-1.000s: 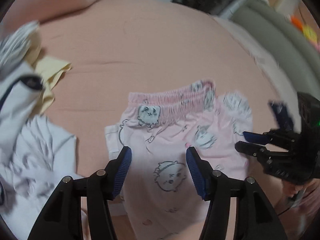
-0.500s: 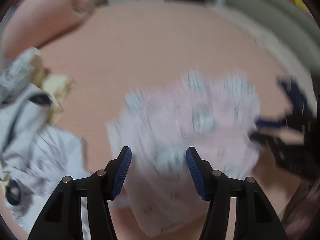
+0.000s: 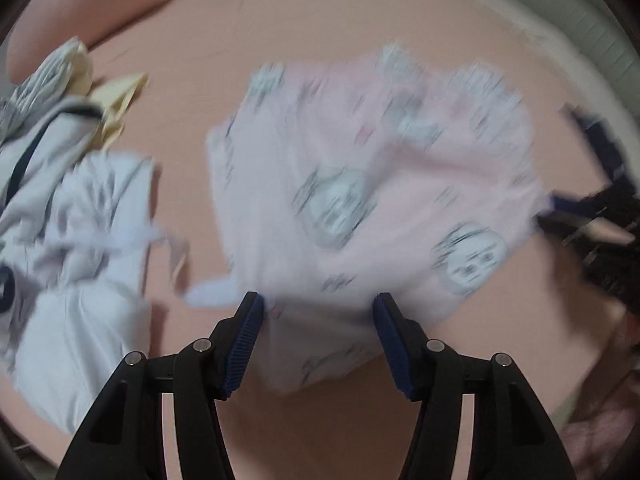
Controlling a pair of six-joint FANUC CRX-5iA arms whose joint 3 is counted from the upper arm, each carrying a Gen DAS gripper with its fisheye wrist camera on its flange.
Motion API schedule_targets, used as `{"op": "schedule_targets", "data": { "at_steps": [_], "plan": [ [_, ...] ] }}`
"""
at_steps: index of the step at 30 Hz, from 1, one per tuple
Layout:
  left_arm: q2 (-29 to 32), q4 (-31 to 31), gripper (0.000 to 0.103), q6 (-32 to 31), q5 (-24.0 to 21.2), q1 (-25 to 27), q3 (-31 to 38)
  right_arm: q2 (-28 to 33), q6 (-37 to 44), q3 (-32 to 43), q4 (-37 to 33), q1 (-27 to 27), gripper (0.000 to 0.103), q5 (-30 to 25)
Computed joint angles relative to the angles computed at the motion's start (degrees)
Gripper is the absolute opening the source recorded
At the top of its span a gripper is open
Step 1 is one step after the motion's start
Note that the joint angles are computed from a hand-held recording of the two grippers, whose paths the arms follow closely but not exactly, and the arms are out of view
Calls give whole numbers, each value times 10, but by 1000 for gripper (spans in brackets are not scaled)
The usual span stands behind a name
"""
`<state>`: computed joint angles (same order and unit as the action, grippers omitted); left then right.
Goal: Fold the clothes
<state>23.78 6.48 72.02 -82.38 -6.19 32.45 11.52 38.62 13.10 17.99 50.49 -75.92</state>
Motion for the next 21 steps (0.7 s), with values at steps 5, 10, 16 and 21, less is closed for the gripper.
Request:
{"op": "schedule_targets", "data": {
  "at_steps": [5,10,16,21],
  "plan": [
    [-25,4,56,22,11,27,-16,-25,-55,-44,50,1,30,-78],
    [-55,83,56,19,108,23,-77,-57,-95,-54,50,4,30,-1],
    [-17,-2,60,27,84,-25,-44,1,-88,-6,63,13,30,31],
    [-17,-28,62,47,43,-30,-26,39,-76,18,55,14,30,15]
  ]
}}
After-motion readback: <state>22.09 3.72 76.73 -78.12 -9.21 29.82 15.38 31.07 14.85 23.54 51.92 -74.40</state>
